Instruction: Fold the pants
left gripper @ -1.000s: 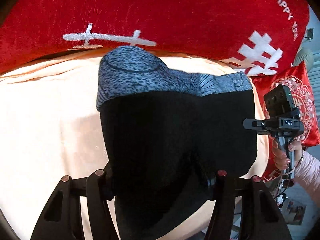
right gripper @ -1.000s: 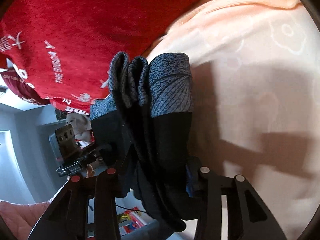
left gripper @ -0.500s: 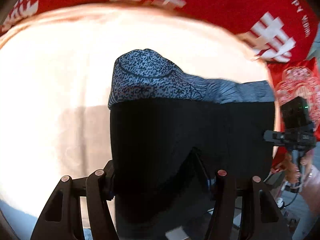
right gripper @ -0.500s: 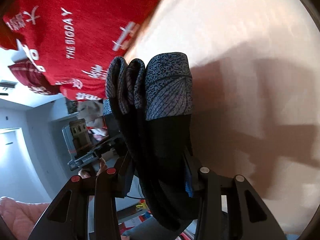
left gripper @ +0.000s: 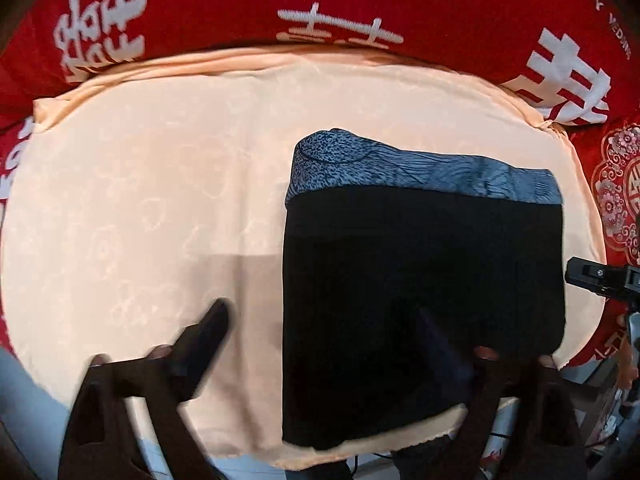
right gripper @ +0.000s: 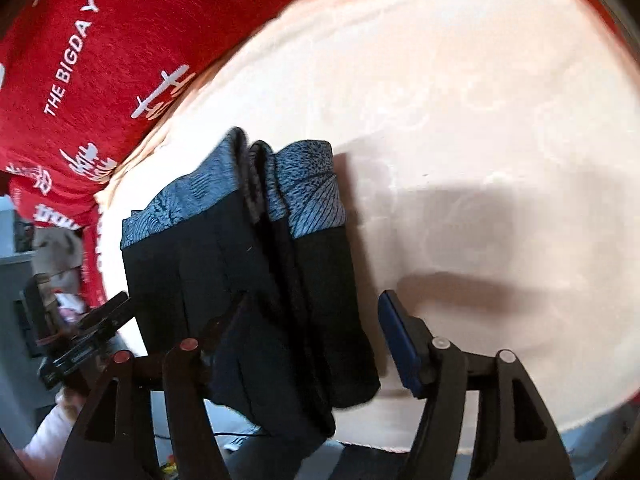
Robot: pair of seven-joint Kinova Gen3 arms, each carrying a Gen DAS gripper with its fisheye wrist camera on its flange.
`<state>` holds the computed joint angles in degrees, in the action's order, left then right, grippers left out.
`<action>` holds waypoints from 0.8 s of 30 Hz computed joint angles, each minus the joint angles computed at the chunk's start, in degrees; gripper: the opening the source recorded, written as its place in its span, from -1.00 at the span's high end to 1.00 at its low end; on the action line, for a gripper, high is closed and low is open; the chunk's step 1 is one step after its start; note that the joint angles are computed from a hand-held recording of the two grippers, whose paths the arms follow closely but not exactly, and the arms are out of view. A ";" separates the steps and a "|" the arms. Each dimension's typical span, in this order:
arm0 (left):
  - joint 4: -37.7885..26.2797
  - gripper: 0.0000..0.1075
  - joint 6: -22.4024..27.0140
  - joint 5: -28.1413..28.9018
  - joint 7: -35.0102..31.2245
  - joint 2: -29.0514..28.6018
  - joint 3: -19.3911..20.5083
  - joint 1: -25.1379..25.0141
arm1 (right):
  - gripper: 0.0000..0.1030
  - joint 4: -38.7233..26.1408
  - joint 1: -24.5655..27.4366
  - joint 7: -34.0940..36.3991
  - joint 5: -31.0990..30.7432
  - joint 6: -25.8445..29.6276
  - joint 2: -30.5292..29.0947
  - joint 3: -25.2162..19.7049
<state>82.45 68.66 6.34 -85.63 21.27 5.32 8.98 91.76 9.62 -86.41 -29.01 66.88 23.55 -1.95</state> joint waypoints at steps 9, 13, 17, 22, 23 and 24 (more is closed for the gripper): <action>-1.44 -0.92 4.17 -1.61 3.58 -5.48 0.57 3.01 | -0.99 2.84 -6.87 -10.60 8.91 0.33 -11.46 1.29; -3.11 -0.92 6.91 -6.43 5.80 -7.17 0.95 5.91 | -0.99 2.30 -12.08 -17.13 16.59 1.49 -16.56 0.52; -5.64 -0.92 11.12 -9.90 7.77 -7.92 1.39 8.16 | -0.99 -1.07 -16.66 -23.15 23.06 6.61 -17.80 -0.75; -7.86 -0.92 14.77 -9.98 9.30 -8.10 1.58 8.81 | -0.99 -3.44 -19.55 -27.14 25.49 10.94 -18.97 -1.60; -8.01 -0.92 15.18 -10.72 9.76 -8.23 1.63 9.26 | -0.99 -3.69 -20.02 -27.93 25.81 11.47 -19.04 -1.77; -8.28 -0.92 15.68 -11.50 10.23 -8.26 1.69 9.75 | -0.99 -4.15 -20.40 -28.46 26.00 12.40 -19.08 -1.89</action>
